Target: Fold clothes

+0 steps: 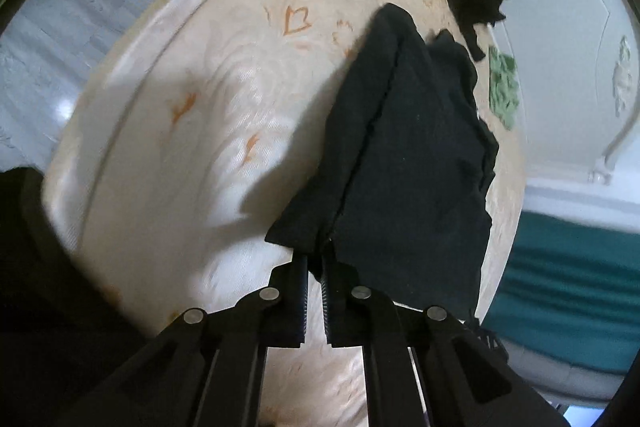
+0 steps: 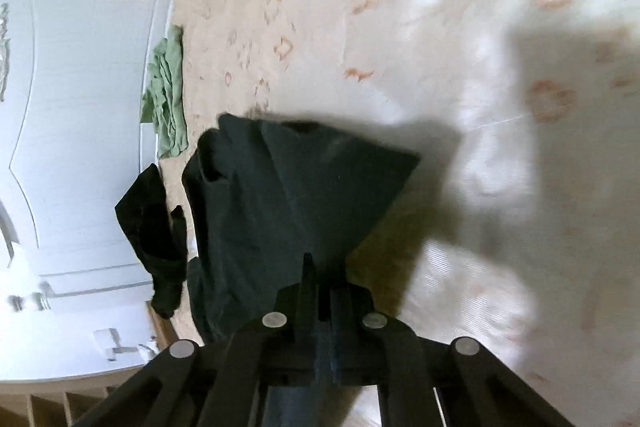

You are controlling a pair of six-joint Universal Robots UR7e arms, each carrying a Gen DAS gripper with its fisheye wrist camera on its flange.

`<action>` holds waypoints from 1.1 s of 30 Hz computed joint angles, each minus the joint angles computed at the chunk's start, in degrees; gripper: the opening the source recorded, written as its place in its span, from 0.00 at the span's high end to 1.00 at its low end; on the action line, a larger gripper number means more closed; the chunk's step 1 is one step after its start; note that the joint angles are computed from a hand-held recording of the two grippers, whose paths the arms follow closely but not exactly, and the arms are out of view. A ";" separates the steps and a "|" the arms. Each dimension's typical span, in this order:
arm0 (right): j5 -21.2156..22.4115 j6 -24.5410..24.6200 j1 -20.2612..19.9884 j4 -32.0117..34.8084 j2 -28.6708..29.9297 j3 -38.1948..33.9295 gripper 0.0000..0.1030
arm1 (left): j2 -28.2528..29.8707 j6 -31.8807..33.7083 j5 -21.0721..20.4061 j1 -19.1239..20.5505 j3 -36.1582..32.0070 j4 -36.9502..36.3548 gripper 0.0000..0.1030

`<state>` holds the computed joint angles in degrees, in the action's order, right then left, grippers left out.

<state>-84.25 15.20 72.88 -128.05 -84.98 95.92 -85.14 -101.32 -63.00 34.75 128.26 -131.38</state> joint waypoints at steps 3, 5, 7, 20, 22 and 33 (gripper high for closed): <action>-2.32 -0.41 -1.38 0.98 -3.25 2.78 0.97 | -0.30 -0.58 -2.66 -0.32 -0.41 2.10 0.94; -2.24 0.59 -3.57 1.63 -5.98 5.75 0.97 | -0.92 -0.44 -3.60 -0.57 -0.25 3.14 0.94; -2.86 1.18 -5.00 2.31 -7.93 7.78 0.97 | -2.12 -0.24 -3.97 -0.92 0.09 4.62 0.94; -9.16 -0.15 -3.06 4.18 -7.92 7.95 0.95 | -2.88 1.05 -7.27 0.30 1.40 1.00 0.94; -5.92 1.17 -3.94 2.65 -8.73 9.00 0.96 | -4.24 1.82 -7.66 0.48 2.74 -3.16 0.94; -1.38 -0.39 -3.68 8.58 -15.23 8.52 0.97 | -11.31 -0.05 -7.62 1.32 1.09 6.68 1.00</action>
